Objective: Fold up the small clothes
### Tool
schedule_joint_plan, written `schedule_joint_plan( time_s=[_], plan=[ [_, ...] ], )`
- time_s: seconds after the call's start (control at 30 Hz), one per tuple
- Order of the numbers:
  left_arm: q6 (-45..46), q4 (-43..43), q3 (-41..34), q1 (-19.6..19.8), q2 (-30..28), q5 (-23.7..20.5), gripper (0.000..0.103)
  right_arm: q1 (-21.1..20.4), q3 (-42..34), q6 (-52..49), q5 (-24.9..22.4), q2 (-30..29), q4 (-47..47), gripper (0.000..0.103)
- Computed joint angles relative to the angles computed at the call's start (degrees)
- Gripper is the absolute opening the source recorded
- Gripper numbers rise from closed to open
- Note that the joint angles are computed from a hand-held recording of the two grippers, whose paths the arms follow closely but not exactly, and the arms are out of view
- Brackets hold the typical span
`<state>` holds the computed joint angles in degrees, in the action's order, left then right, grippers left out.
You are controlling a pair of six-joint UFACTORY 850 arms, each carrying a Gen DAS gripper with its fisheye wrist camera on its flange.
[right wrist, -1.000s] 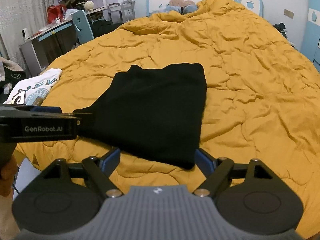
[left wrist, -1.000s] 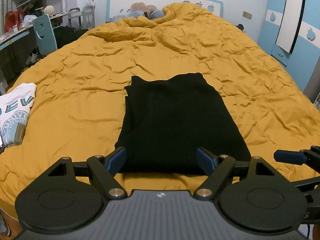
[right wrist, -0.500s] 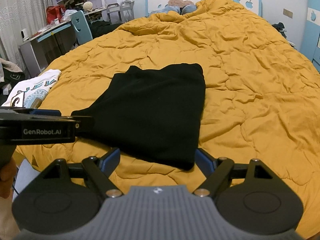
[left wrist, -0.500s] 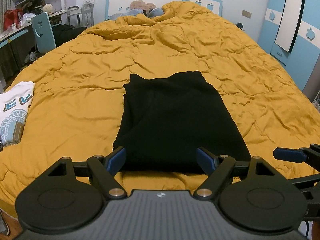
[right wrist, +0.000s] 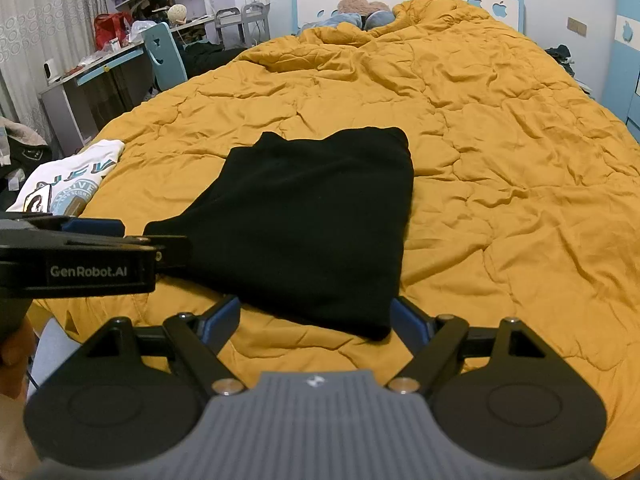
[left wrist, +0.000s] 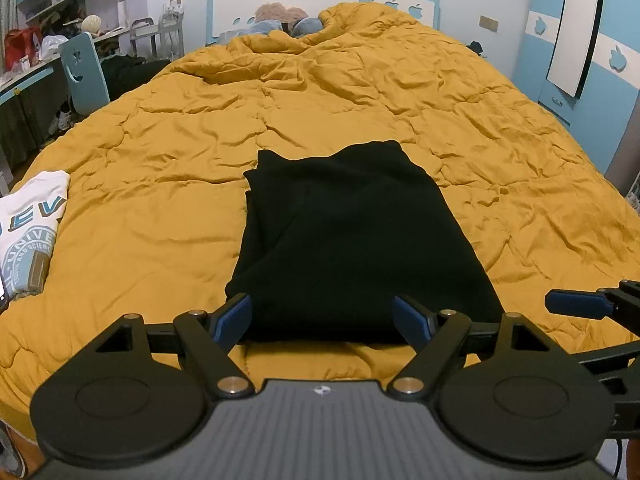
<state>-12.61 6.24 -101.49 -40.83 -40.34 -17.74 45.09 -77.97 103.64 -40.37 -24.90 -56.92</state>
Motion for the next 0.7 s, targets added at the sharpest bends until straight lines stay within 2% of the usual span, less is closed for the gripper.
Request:
schedule_joint_plan(
  time_s=[0.7],
  plan=[
    [2.37,-1.58,-0.27,0.0,0.01,-0.29,0.093,0.08,-0.25,0.96,-0.17,-0.28,-0.73,0.078]
  ],
)
